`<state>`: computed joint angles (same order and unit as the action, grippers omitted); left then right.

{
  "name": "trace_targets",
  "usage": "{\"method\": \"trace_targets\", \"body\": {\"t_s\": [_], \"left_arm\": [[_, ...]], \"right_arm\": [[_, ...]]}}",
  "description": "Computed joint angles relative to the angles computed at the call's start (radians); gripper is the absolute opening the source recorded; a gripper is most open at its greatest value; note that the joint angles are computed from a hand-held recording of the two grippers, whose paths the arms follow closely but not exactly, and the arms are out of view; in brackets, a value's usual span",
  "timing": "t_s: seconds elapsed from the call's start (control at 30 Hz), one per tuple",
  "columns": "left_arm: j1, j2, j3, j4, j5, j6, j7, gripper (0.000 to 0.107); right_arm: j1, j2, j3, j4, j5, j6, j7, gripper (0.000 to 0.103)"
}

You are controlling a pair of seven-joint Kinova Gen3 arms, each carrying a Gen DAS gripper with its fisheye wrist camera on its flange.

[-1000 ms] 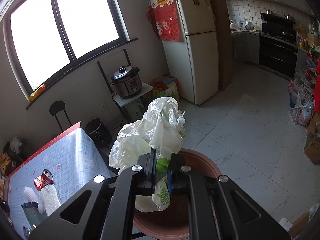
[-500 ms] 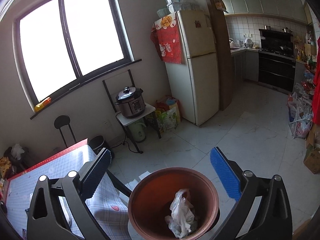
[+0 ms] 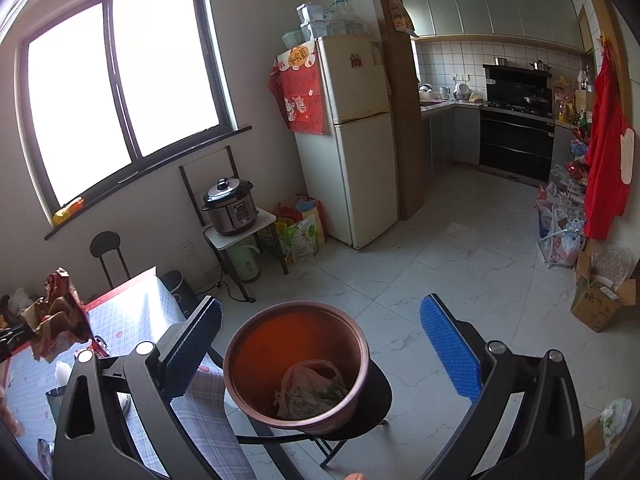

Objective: Collect trash
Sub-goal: 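Lower the brown paper bag into the bin and open the left tool, then return both tools to the table above the remaining trash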

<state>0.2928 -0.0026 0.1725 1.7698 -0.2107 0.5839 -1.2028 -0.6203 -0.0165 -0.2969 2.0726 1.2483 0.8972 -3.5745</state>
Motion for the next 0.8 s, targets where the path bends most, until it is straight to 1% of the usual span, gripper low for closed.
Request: {"method": "trace_targets", "body": {"t_s": [0.07, 0.13, 0.33, 0.37, 0.43, 0.47, 0.5, 0.53, 0.6, 0.63, 0.7, 0.73, 0.8], "left_arm": [[0.019, 0.076, 0.015, -0.055, 0.010, -0.006, -0.021, 0.016], [0.056, 0.157, 0.016, -0.121, 0.003, -0.007, -0.027, 0.016], [0.189, 0.375, -0.022, -0.358, -0.001, 0.022, -0.031, 0.017], [0.206, 0.405, -0.027, -0.397, 0.002, 0.025, -0.037, 0.021], [0.246, 0.449, -0.045, -0.453, -0.003, 0.015, -0.044, 0.043], [0.277, 0.463, -0.070, -0.470, -0.021, 0.003, -0.030, 0.063], [0.309, 0.467, -0.098, -0.470, -0.044, -0.025, -0.008, 0.073], [0.336, 0.472, -0.122, -0.477, -0.065, -0.037, 0.013, 0.076], [0.359, 0.471, -0.135, -0.484, -0.080, -0.033, 0.027, 0.083], [0.362, 0.461, -0.138, -0.472, -0.084, -0.040, 0.031, 0.085], [0.373, 0.436, -0.152, -0.433, -0.101, -0.061, 0.052, 0.093], [0.381, 0.406, -0.165, -0.395, -0.113, -0.063, 0.069, 0.094], [0.374, 0.374, -0.169, -0.355, -0.128, -0.059, 0.094, 0.094]], "right_arm": [[-0.003, -0.030, -0.008, 0.029, -0.031, 0.032, 0.001, 0.098], [0.000, -0.060, -0.021, 0.056, -0.059, 0.063, -0.006, 0.098], [0.037, -0.143, -0.060, 0.128, -0.147, 0.137, -0.003, 0.098], [0.046, -0.155, -0.065, 0.136, -0.158, 0.146, -0.004, 0.098], [0.062, -0.171, -0.074, 0.149, -0.176, 0.157, -0.005, 0.098], [0.070, -0.178, -0.076, 0.155, -0.183, 0.158, -0.002, 0.098], [0.077, -0.183, -0.081, 0.159, -0.188, 0.160, -0.002, 0.098], [0.083, -0.189, -0.087, 0.165, -0.192, 0.161, -0.003, 0.098], [0.093, -0.196, -0.093, 0.172, -0.195, 0.155, -0.004, 0.098], [0.097, -0.199, -0.096, 0.176, -0.193, 0.150, -0.005, 0.098], [0.106, -0.200, -0.098, 0.182, -0.183, 0.132, -0.010, 0.098], [0.108, -0.195, -0.100, 0.179, -0.177, 0.123, -0.014, 0.098], [0.111, -0.179, -0.100, 0.167, -0.157, 0.102, -0.024, 0.098]]}}
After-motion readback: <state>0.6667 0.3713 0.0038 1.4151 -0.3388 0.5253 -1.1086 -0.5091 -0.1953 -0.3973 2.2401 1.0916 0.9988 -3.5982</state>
